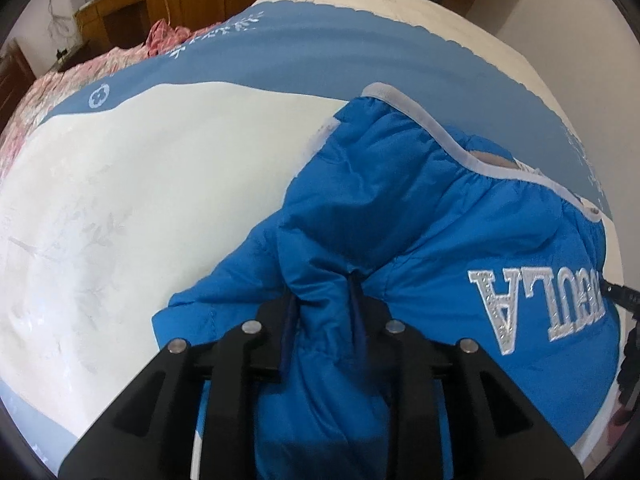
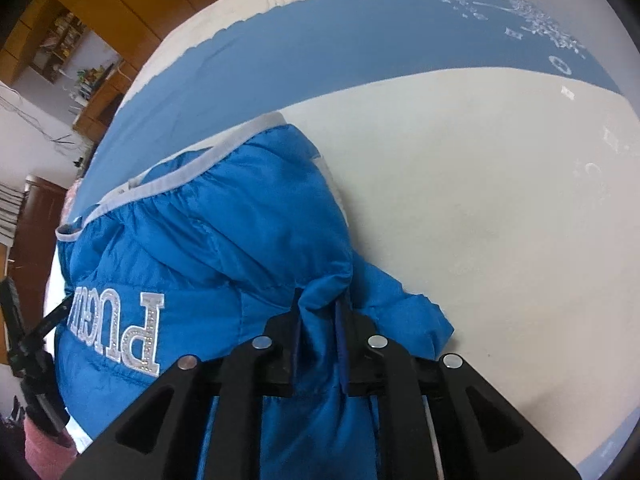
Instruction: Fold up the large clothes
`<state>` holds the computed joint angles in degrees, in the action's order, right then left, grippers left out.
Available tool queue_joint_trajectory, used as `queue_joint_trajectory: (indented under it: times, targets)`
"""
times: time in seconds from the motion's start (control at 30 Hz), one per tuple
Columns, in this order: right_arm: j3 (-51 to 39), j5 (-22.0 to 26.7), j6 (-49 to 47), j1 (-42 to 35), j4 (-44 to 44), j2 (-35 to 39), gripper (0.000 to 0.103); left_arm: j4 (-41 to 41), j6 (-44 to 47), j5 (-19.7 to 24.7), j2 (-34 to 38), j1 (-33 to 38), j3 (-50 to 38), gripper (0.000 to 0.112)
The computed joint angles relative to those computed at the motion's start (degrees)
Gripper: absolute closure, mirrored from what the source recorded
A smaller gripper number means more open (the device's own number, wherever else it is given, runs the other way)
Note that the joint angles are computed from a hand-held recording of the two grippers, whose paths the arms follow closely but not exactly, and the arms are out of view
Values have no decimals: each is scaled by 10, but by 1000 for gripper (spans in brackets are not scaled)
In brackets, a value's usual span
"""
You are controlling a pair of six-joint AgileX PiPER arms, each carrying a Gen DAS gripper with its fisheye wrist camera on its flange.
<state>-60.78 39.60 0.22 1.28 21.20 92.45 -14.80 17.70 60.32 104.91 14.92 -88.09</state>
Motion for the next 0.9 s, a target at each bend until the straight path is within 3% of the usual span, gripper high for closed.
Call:
queue_joint_trajectory:
  times: [0.07,0.13,0.2,0.33,0.53,0.73,0.9]
  targets:
    - [15,-6,48,11,-40,-39,84,16,-17,14,-8,1,-15,84]
    - [35,-17,99,22,-92,-90,77,21,-17,-1,-45,6,-4,81]
    - [53,-13,127,41,-115,-145,77,10,-13,-23,-99,11,21,75]
    - [69,-15,209,135,-179,-199,77,-25,-1,-25,-170,-16,61,75]
    - [101,-52,420,289,-352,-181,77,36,-65,-86,-218,-135,166,75]
    - [140,-103,519,323,-438,-151,77,80,-99,-161,-218,-180,257,75]
    - [182,-153,663,349,-571,-130,78,83,-84,-218,-226,-183,308,75]
